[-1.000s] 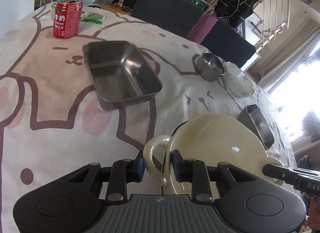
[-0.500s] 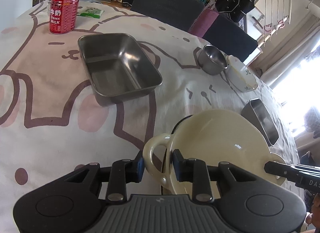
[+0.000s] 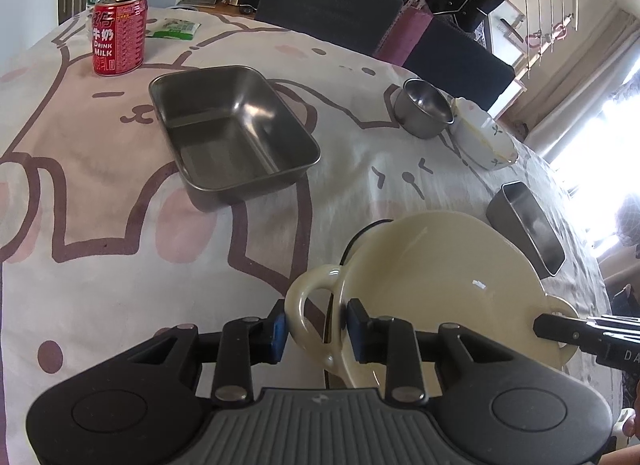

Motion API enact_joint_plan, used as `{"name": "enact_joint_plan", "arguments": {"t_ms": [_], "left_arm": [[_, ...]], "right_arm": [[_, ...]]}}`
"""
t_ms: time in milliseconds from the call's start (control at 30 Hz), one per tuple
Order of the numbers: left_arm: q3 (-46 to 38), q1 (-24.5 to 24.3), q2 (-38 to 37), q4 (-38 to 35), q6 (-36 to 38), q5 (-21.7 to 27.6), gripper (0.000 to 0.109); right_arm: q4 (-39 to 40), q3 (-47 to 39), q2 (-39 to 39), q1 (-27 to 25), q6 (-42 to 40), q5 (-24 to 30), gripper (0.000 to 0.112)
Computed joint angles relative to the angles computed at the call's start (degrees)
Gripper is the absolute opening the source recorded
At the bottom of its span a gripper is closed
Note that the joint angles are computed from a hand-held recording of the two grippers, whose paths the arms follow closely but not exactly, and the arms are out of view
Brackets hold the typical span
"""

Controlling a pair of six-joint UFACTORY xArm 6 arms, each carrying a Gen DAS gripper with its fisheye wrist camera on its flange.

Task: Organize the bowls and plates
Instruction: 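Lift and carry the cream bowl with both tools toward the white plate, then lower the cream bowl onto the white plate and open both tools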

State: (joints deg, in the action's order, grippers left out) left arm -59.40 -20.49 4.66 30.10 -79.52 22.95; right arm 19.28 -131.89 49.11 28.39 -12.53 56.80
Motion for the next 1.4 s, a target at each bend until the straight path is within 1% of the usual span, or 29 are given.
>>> {"name": "enact_joint_plan", "arguments": {"t_ms": [233, 400, 567, 900, 967, 1033, 1400], "left_arm": [[0.0, -0.1, -0.1, -0.4, 1.4, 0.6, 0.033], [-1.0, -0.7, 0.0, -0.9, 2.9, 2.6, 0.034], [-1.9, -1.3, 0.1, 0.0, 4.4, 4.6, 0.035], [-1.7, -1.5, -0.3, 0.1, 5.8, 4.1, 0.036], [-1.9, -1.6, -0.3, 0.0, 6.0, 4.3, 0.037], [-1.9, -1.6, -0.3, -0.1, 6.3, 4.5, 0.037], [-2.3, -1.5, -0.2, -2.1, 8.1, 5.1, 0.037]], "right_arm": [[-0.8, 0.0, 0.0, 0.2, 0.1, -0.1, 0.025], [-0.8, -1.2, 0.8, 0.2, 0.2, 0.8, 0.026], [-1.4, -4.4, 2.7, 0.1, 0.4, 3.4, 0.027], [-4.5, -13.0, 7.9, 0.0, 3.7, 9.6, 0.031], [-5.9, -14.0, 8.7, 0.3, 3.6, 10.2, 0.033], [-6.3, -10.2, 6.7, 0.6, 2.8, 8.1, 0.034], [-6.4, -9.4, 6.3, 0.6, 2.5, 7.5, 0.034]]}}
